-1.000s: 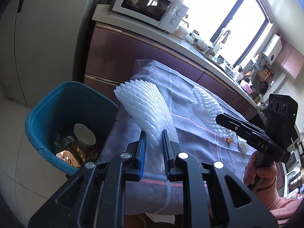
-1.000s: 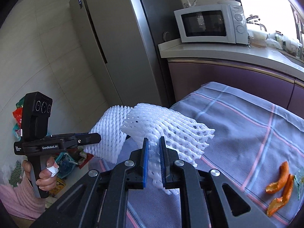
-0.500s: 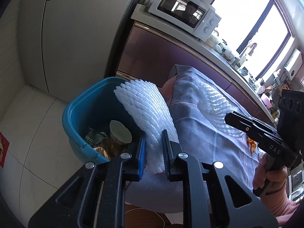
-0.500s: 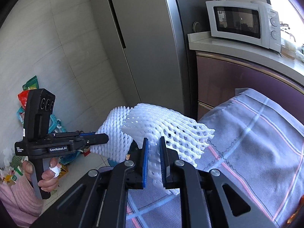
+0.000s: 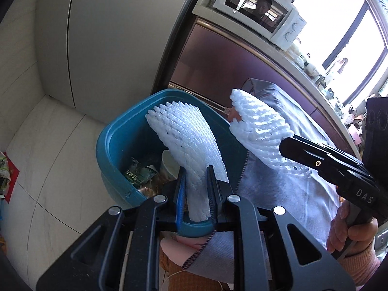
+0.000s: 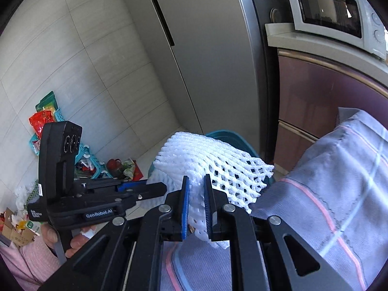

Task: Collect trash
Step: 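Carry both white foam nets over to the teal bin, then open both grippers to drop the foam nets into the bin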

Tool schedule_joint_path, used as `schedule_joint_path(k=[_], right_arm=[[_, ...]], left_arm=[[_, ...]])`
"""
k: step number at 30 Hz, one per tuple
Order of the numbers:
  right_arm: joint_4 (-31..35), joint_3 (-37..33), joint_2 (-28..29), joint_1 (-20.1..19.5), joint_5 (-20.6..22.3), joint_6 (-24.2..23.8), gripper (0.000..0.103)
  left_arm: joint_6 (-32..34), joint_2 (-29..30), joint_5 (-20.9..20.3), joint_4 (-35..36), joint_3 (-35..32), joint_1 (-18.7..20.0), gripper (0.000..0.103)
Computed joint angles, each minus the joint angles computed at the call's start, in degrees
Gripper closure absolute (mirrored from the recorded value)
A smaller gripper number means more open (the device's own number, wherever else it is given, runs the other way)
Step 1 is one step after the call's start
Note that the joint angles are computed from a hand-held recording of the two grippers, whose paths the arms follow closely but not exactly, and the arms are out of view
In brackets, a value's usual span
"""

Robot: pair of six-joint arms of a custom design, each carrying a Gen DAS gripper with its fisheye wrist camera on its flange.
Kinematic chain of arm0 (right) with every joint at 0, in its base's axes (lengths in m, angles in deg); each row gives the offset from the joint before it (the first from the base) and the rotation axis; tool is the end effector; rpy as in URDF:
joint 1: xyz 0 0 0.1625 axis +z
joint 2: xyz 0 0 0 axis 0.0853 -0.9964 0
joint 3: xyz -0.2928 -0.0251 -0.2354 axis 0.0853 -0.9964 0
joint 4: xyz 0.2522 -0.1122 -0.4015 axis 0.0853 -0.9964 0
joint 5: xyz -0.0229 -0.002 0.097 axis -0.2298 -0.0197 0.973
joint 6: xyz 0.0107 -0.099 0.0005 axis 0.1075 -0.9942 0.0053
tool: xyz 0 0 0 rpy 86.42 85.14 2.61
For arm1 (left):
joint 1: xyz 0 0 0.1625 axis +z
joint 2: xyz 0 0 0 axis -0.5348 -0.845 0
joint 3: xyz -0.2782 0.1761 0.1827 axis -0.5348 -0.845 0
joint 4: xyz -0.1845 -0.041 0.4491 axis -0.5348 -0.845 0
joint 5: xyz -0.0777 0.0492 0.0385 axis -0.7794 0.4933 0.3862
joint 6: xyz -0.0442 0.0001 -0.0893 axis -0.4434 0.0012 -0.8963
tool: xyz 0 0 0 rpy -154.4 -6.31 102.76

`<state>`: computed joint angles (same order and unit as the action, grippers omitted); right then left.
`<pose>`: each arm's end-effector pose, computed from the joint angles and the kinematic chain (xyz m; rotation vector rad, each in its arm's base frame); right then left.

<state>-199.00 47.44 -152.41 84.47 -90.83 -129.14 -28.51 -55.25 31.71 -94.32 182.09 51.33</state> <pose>0.1294 -0.4287 0.3194 1.1825 -2.7148 0.4970 -0.3146 -0.3243 0.0747 0.0635 2.5764 -0.9520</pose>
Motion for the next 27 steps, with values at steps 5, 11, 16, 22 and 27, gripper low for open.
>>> schedule_joint_path(k=[5, 11, 16, 22, 27], right_arm=[[0.6, -1.0, 3.3, 0.9, -0.3, 2.2, 0.093], [1.2, -1.3, 5.8, 0.9, -1.3, 4.2, 0.092], [0.3, -1.7, 8.0, 0.8, -3.1, 6.7, 0.087], [-1.2, -1.2, 8.1, 1.4, -5.2, 8.8, 0.079], [-2.0, -1.3, 8.0, 1.2, -5.1, 10.0, 0.077]], left_arm=[[1.1, 1.5, -0.7, -1.8, -0.6, 2.2, 0.086], [1.4, 2.8, -1.0, -2.6, -0.9, 3.9, 0.085], [3.2, 4.5, -1.8, -5.2, -1.5, 5.8, 0.083], [3.6, 5.6, -2.7, -9.6, -0.6, 6.9, 0.074], [3.2, 6.4, -2.7, -10.8, -0.6, 7.2, 0.07]])
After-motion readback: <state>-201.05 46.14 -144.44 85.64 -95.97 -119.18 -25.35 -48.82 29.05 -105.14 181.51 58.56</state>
